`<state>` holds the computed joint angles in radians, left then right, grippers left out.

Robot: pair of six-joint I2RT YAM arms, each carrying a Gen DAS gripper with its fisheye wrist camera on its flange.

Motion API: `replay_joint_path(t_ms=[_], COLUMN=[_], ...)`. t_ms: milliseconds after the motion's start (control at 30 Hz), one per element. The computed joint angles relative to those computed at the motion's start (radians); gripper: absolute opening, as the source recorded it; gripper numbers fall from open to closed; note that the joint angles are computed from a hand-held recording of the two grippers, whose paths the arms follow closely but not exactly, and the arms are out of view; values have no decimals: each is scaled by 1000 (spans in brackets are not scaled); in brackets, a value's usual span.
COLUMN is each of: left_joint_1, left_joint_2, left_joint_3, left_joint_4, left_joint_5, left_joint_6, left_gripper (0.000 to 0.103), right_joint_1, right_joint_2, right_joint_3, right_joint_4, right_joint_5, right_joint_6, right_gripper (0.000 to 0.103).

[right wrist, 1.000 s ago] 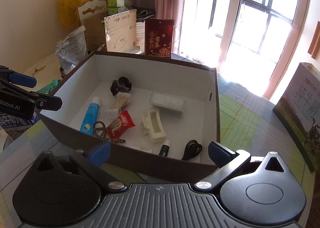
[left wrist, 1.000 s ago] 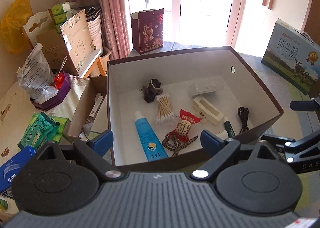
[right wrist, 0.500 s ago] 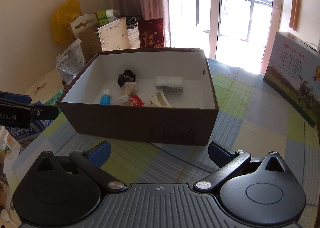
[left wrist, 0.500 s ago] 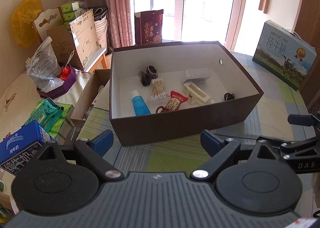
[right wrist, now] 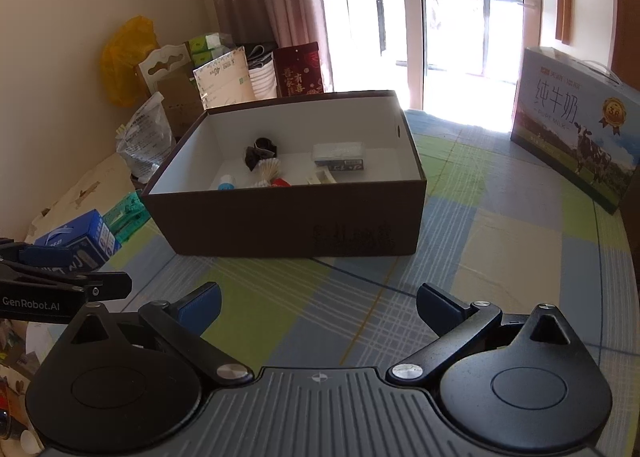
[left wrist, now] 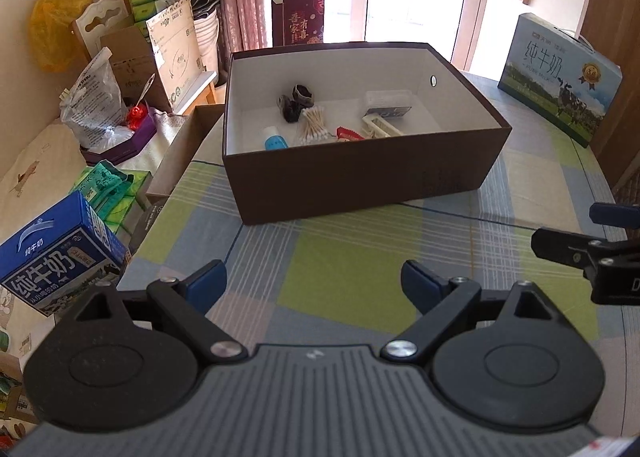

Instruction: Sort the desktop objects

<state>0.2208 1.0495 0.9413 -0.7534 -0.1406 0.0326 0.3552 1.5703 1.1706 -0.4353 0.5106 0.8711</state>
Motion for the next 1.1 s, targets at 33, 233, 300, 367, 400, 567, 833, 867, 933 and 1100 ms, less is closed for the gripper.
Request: replay_joint_path(t_ms=[33, 233, 300, 367, 400, 567, 833, 867, 933, 1100], left_joint_1=[-1, -26, -40, -56, -64, -121, -197, -203, -212, -230], left_joint_2=[-10, -62, -72, -89, -96, -124, -150, -151, -152, -140], left_joint_3=[-7, -31, -30, -40, -44, -79, -115, -116, -119, -128], left_joint_4=[-7, -31, -34, -35, -35, -37, -59, -61, -61, -57], left_joint_5=[0, -16, -30, -46, -53, -113, -164, -168, -175, -182], left_joint_6=[-1, -12, -16, -21, -21, -47, -105, -110, -112, -121], left_gripper=[92, 92, 92, 92, 92, 92, 92, 92, 92, 92], right_joint_1=[8, 54, 65, 76, 81, 109, 135, 135, 136, 136], right_joint_2=[-7, -30, -31, -31, -33, -44, -46, -47, -50, -48], right_joint_3=[-6, -27, -30, -31, -35, -49, -65, -68, -75, -90], right_joint_4=[-4, -37, -44, -50, -50, -49, -51, -50, -50, -52], right_joint_5=[4, 30, 35, 39, 41, 51, 63, 63, 62, 56], right_joint_6=[11, 62, 70, 78, 81, 85, 73, 71, 67, 57], right_gripper=[101, 101, 101, 101, 101, 101, 101, 101, 101, 101])
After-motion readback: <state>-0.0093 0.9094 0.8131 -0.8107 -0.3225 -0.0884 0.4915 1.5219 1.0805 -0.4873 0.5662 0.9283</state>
